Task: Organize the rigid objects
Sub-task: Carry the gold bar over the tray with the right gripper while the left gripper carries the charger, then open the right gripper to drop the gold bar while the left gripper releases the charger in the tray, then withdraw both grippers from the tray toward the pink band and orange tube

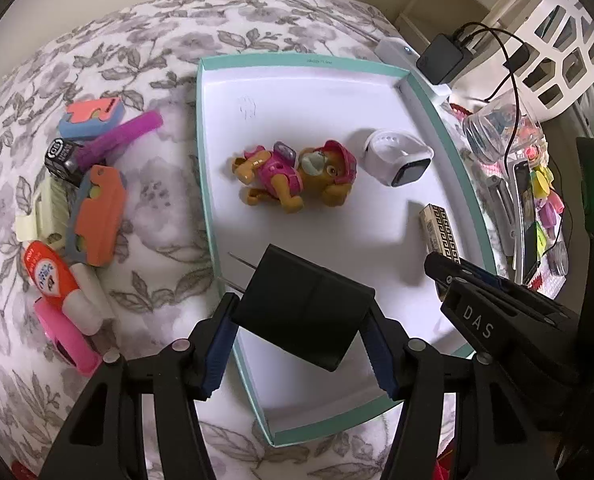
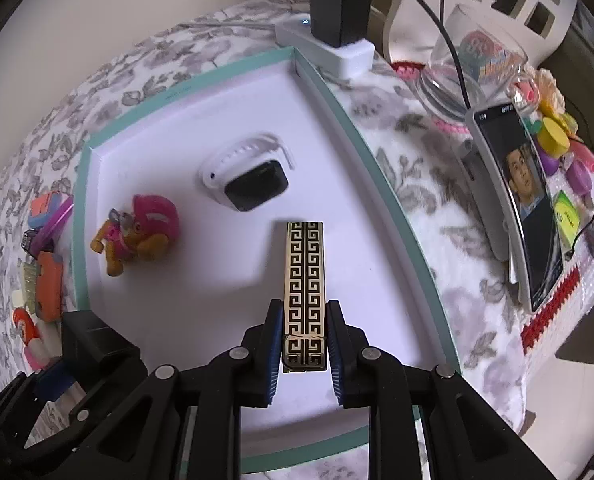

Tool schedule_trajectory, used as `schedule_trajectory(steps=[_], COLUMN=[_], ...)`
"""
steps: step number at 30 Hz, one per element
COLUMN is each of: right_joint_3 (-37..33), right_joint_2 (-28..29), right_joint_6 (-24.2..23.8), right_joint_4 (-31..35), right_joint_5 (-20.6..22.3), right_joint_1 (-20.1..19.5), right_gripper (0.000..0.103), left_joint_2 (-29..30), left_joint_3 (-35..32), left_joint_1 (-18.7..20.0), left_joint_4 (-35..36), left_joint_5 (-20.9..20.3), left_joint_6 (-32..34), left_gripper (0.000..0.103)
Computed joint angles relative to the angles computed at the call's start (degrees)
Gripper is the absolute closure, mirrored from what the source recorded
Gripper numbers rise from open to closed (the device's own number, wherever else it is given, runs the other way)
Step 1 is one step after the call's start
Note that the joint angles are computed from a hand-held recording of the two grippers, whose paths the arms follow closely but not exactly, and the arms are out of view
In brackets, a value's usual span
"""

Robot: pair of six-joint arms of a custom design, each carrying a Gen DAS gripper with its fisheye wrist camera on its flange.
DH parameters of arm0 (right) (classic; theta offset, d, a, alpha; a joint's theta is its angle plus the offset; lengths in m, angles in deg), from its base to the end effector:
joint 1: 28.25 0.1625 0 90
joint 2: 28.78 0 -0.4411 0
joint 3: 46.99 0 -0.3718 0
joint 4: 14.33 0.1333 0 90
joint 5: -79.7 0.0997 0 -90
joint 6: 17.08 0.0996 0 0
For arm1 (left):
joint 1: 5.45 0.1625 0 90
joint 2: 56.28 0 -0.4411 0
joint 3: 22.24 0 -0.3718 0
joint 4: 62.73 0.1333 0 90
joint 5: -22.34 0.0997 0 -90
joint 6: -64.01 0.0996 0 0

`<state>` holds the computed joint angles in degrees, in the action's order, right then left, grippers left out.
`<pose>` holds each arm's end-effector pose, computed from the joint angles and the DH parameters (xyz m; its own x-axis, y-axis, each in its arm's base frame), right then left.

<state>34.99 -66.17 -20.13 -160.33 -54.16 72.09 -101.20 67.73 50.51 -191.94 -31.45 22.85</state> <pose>0.1938 -0.7038 0.1187 -0.7235 -0.0459 0.6888 -0.2147 0.9632 -0.1614 -0.2136 -0.6594 0.1207 -0.8445 -0.1650 -0.5094 0.0013 0.9507 -0.3102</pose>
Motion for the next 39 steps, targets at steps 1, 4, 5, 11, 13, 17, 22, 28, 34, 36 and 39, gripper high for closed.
schedule_trajectory(steps=[1,4,5,11,13,17,22,28,34,36,39], right_joint_3=[0.0,-0.2,-0.2,-0.3,0.0,0.5,1.2,1.7,2.4,2.7,3.0], right_joint_2=[0.0,0.2,0.2,0.7,0.6,0.1,-0.2,-0.2,0.6,0.8,1.0], right_joint_6=[0.2,0.1,0.1,-0.9,-0.7,-0.7,-1.1,-2.6,-5.5,-6.5,-7.4], right_joint_4=[0.2,0.2,0.1,-1.2,-1.7,-2.1,-3.5,-4.9,-7.9,-8.7,-9.4], right_joint_5=[0.0,-0.2,-0.2,-1.0,-1.3,-1.2,-1.3,-1.5,-2.6,-2.4,-2.2], right_joint_1=[-0.1,-0.1,-0.1,0.1,0.2,0.2,0.4,1.0,2.2,2.5,2.8], right_gripper=[0.081,0.081,0.081,0.074,0.063,0.063,0.063,0.063,0.048,0.044,0.037], left_joint_2=[0.1,0.2,0.1,-0.6,-0.9,-1.7,-2.3,-4.0,-6.4,-7.1,-8.3], left_joint_3=[-0.1,-0.2,-0.2,0.6,0.9,1.7,2.4,4.1,5.9,6.3,6.9], left_joint_1=[0.1,0.3,0.3,0.7,0.7,0.4,0.0,-0.1,-0.9,-0.9,-0.8], left_joint_4=[0.0,-0.2,-0.3,-1.5,-1.8,-2.5,-3.1,-4.3,-3.0,-2.2,-0.5], left_joint_5=[-0.2,-0.8,-1.0,-2.5,-2.9,-2.9,-2.1,-0.6,4.5,6.2,8.0], left_joint_6=[0.0,0.1,0.2,0.0,0.0,-0.1,-0.2,-1.7,-4.4,-5.7,-7.8], left_gripper=[0.042,0.042,0.042,0.041,0.041,0.04,0.032,0.023,0.02,0.008,0.008])
